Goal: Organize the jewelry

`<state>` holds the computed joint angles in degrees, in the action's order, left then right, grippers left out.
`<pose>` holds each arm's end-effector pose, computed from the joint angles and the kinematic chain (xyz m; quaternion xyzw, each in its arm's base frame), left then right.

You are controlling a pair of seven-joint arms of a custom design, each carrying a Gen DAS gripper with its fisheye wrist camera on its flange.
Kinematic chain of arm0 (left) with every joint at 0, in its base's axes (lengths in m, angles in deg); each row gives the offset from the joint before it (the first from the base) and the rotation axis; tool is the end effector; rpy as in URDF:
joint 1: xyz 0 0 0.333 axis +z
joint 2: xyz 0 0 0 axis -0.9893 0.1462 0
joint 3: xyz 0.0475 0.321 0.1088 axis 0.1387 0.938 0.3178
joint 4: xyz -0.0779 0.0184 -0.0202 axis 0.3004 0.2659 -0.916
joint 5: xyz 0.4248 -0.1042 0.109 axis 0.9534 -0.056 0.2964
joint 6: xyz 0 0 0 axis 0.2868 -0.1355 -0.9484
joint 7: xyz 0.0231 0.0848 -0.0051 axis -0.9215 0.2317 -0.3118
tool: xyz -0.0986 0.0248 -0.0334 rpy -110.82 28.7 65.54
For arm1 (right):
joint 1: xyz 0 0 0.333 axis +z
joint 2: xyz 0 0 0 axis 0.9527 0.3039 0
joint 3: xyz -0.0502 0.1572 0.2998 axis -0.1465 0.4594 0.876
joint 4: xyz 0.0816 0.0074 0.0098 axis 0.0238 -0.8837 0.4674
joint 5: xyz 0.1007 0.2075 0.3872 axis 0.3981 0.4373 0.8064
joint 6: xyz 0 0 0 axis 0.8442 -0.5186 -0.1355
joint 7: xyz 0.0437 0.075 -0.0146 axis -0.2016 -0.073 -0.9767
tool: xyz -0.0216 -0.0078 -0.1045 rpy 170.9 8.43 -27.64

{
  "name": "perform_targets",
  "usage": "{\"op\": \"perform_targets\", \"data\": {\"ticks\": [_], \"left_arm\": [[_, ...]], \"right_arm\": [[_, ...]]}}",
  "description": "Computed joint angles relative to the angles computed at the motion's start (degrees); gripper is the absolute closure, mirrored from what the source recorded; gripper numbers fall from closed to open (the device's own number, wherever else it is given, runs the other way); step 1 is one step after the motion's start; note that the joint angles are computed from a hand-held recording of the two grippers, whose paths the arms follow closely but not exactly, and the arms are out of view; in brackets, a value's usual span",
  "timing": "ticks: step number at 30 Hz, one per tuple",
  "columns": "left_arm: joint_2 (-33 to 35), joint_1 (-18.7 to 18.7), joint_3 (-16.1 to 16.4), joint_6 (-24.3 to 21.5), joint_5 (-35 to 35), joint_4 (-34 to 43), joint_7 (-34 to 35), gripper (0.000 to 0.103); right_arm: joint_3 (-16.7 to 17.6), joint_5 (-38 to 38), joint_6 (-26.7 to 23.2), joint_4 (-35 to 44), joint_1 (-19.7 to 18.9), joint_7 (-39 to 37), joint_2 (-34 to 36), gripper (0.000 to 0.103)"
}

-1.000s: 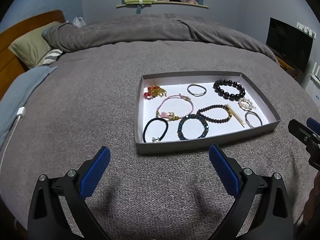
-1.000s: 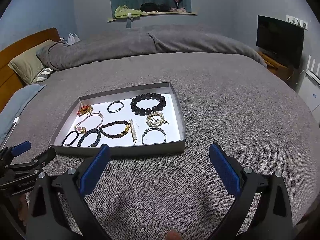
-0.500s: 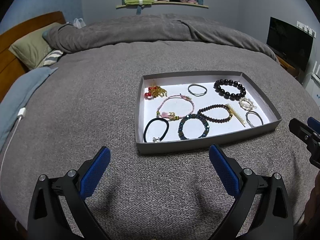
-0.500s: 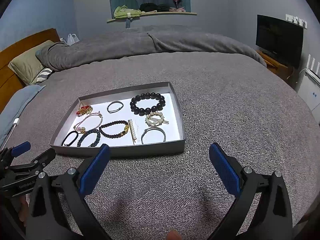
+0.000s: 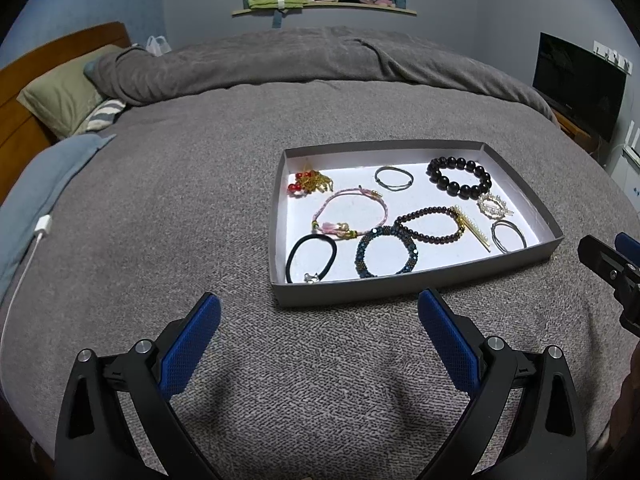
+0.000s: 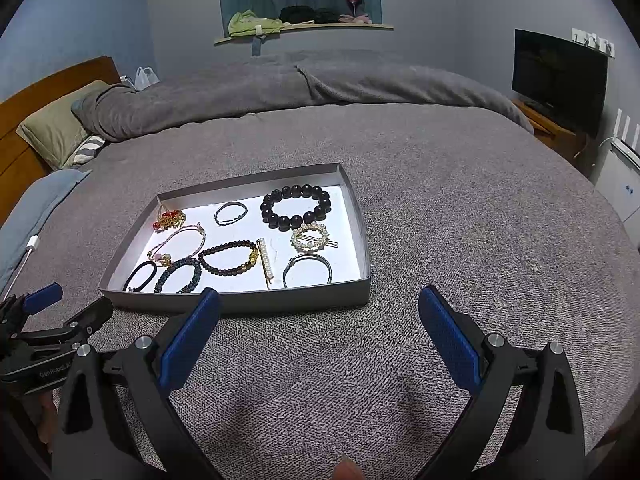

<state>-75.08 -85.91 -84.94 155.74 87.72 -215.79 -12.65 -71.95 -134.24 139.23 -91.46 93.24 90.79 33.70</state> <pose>0.5242 -0.1888 0.3772 -0.6706 0.6433 -0.2432 0.2780 0.5429 0.3088 0.3965 -0.6460 0.6472 -0.2536 0.3155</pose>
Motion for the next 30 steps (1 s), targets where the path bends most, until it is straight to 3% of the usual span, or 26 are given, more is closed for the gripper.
{"op": "perform_targets", "data": {"ticks": [30], "left_arm": [[0.03, 0.04, -0.05, 0.15, 0.92, 0.04, -0.72, 0.005]], "right_arm": [[-0.04, -0.09, -0.03, 0.11, 0.15, 0.09, 0.15, 0.005]]}}
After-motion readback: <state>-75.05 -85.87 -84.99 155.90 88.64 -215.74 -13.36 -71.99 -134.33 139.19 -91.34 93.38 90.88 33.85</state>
